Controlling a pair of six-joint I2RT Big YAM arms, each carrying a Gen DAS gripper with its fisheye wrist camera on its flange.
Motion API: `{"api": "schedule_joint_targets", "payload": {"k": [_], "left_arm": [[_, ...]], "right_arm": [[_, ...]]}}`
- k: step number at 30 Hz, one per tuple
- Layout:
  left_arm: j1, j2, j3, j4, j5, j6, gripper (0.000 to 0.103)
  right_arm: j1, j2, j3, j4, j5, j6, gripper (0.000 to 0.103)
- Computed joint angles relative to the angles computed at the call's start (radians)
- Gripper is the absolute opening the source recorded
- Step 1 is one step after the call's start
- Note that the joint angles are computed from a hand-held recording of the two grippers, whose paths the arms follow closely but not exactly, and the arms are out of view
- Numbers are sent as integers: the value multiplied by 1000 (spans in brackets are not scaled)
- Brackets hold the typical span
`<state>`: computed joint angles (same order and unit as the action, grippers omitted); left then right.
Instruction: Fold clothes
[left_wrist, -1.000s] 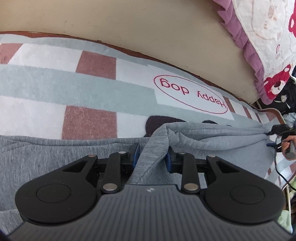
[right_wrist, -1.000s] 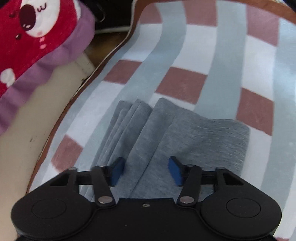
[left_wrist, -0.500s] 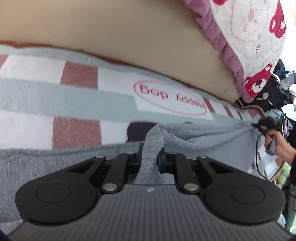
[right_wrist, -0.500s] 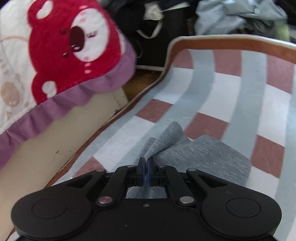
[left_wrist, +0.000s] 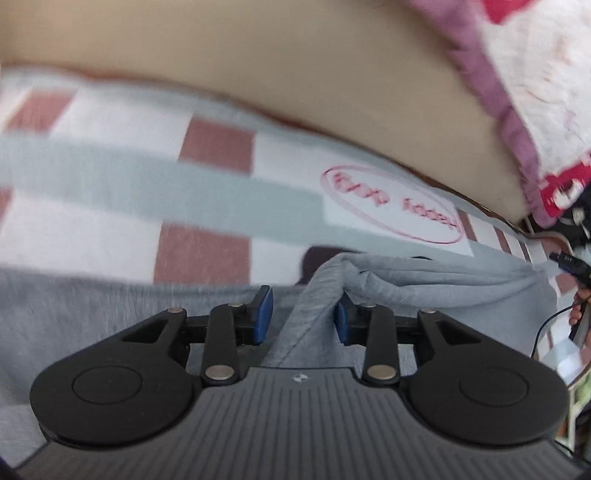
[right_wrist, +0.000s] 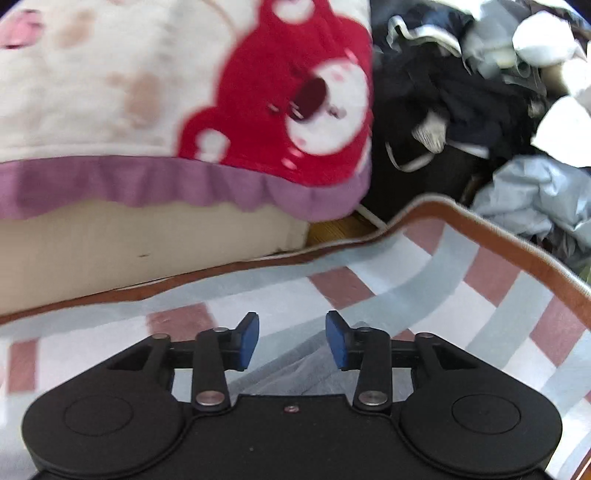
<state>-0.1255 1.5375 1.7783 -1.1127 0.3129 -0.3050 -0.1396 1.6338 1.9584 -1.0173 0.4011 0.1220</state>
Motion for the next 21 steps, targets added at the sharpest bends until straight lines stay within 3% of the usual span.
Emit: {"api": "schedule_joint_targets", "payload": {"k": [3,5,8,9,10,11,13,15,18,20,21], "left_arm": [[-46,-33,21,27,-101,109,33],[-70,-66,1,84,-126,214,33],[-42,-42,25,28,177,297,33],[-23,-7,49,-44,358,327,35],[-15,30,72,-116,485,353,36],[-19,49,72,-137,519,341,36],[-47,52,53,-85,362,228,36],[-60,81,67,-81,230,158,31],[-41,77,27,17,168,30,20],[-9,60,-24,105,232,-136,20],[-10,53,-31,116,203,-145,20]], "right_arm": [[11,-67,-80,11,-83,-34,46],[15,-104,-125,9,-143,-34,46],[22,-134,-164,-35,-269,-68,46],[24,-136,-170,-55,-317,-89,46],[32,-136,-176,-76,-359,-105,46],[40,-135,-181,-95,-398,-121,46],[67,-117,-173,-131,-464,-160,46],[98,-86,-149,-176,-532,-207,46],[152,-55,-137,-139,-508,-248,66],[177,-38,-131,-100,-476,-237,71],[182,-32,-127,-92,-467,-235,74]]}}
